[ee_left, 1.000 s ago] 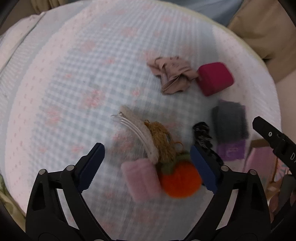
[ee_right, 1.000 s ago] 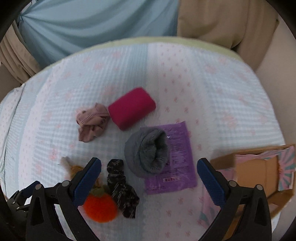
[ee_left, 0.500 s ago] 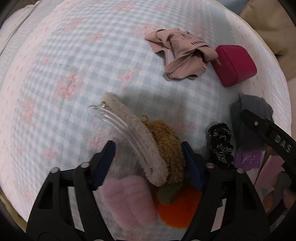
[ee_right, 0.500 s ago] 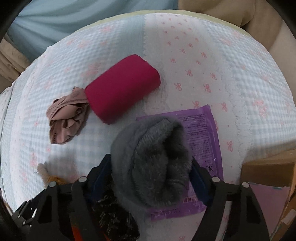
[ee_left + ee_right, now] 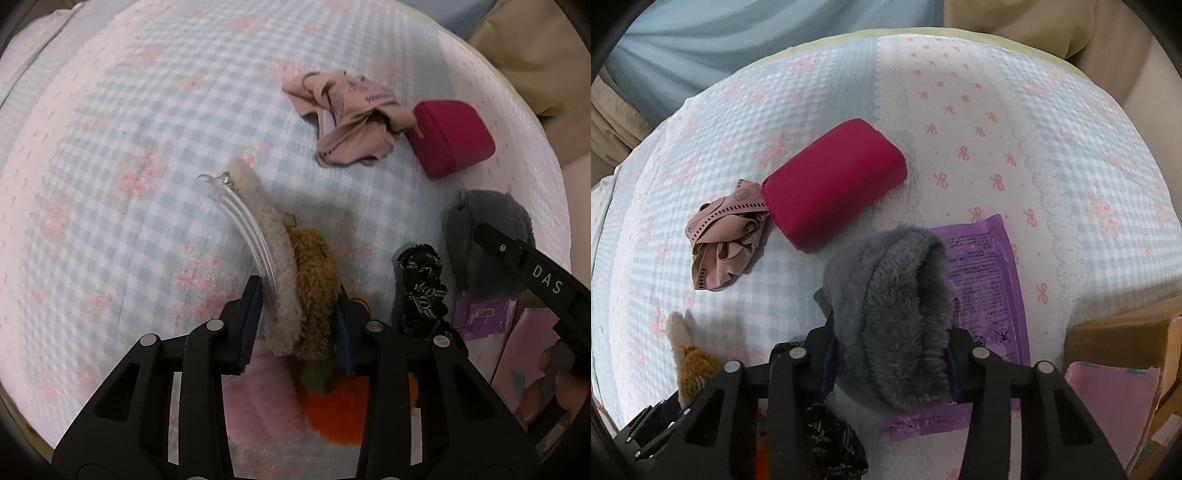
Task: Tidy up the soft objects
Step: 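Carry the hair clip and grey sock toward the cardboard box with both tools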
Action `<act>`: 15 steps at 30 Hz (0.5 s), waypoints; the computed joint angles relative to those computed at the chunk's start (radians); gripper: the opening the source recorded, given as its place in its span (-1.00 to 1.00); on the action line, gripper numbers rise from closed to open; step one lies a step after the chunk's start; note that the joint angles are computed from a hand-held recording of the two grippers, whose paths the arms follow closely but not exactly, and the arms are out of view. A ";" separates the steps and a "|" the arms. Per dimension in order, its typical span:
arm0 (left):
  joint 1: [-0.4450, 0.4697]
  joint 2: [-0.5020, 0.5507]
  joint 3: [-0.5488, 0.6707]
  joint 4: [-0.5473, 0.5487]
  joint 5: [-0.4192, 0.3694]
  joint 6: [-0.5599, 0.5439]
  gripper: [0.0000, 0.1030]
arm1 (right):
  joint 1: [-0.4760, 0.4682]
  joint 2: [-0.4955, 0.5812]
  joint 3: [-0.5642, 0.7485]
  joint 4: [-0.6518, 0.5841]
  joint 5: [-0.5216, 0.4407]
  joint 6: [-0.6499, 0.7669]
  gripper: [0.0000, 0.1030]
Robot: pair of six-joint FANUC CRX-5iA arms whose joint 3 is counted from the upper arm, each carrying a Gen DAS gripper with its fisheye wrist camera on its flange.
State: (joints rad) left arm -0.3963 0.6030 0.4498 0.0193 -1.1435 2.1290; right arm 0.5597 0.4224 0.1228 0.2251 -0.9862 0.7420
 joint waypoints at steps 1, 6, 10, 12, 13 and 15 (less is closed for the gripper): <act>0.001 -0.008 -0.005 -0.003 0.006 0.001 -0.39 | 0.002 -0.009 -0.009 0.006 0.007 -0.008 -0.21; 0.005 -0.062 -0.032 -0.018 0.035 0.005 -0.39 | 0.020 -0.058 -0.041 0.046 0.024 -0.034 -0.22; 0.015 -0.134 -0.050 -0.029 0.048 -0.002 -0.39 | 0.043 -0.115 -0.069 0.093 0.028 -0.074 -0.22; 0.019 -0.167 -0.056 -0.031 0.055 -0.011 -0.39 | 0.056 -0.142 -0.072 0.117 0.021 -0.095 -0.22; 0.018 -0.188 -0.054 -0.036 0.056 -0.014 -0.39 | 0.065 -0.162 -0.075 0.133 0.013 -0.109 -0.22; 0.013 -0.225 -0.049 -0.047 0.052 -0.019 -0.39 | 0.085 -0.201 -0.078 0.164 -0.008 -0.136 -0.22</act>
State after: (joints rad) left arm -0.3837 0.3779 0.4005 -0.0280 -1.0916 2.1102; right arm 0.6447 0.2219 0.0451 0.3891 -0.9940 0.6056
